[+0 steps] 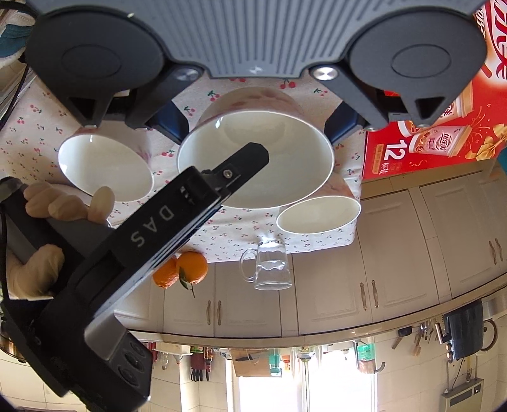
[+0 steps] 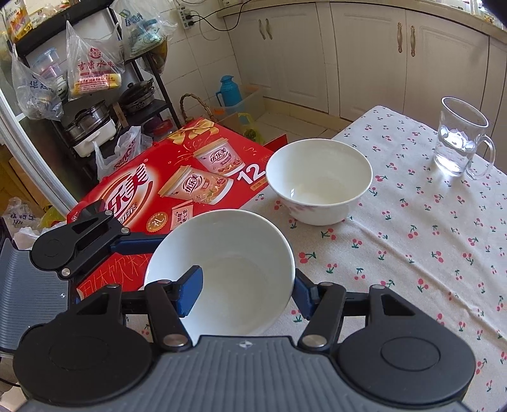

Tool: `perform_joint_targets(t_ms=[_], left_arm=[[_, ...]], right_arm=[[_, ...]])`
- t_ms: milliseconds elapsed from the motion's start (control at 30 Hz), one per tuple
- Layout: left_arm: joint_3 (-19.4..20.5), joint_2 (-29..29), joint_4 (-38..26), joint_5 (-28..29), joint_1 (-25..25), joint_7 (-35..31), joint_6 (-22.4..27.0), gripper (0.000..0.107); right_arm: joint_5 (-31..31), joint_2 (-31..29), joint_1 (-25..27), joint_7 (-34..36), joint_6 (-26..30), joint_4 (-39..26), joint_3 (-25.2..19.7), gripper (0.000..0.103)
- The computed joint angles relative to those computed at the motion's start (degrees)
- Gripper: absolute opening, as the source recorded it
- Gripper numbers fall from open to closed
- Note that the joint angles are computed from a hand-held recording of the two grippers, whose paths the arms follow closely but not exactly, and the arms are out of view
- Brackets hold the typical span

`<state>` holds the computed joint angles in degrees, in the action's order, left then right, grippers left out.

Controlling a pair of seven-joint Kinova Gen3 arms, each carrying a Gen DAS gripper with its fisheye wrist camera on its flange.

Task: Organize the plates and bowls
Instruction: 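Lift the bowl with the right tool and carry it over the placed bowl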

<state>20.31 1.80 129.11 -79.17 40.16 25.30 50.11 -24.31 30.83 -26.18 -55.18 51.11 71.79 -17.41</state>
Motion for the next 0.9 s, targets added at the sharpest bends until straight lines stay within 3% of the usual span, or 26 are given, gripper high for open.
perform_joint_targets(t_ms=[333, 900], left_arm=[[1.12, 1.23, -3.92, 0.64, 2.79, -3.60, 2.59, 0.092], [-1.16, 4.53, -8.30, -4.80, 3.86, -3.82, -3.81, 0.092]], right_arm=[[-3.55, -6.38, 4.52, 5.18, -2.46, 7.67, -0.60, 0.066], [-9.18, -14.43, 10.29, 10.64, -5.75, 17.41, 2.34, 0.066]])
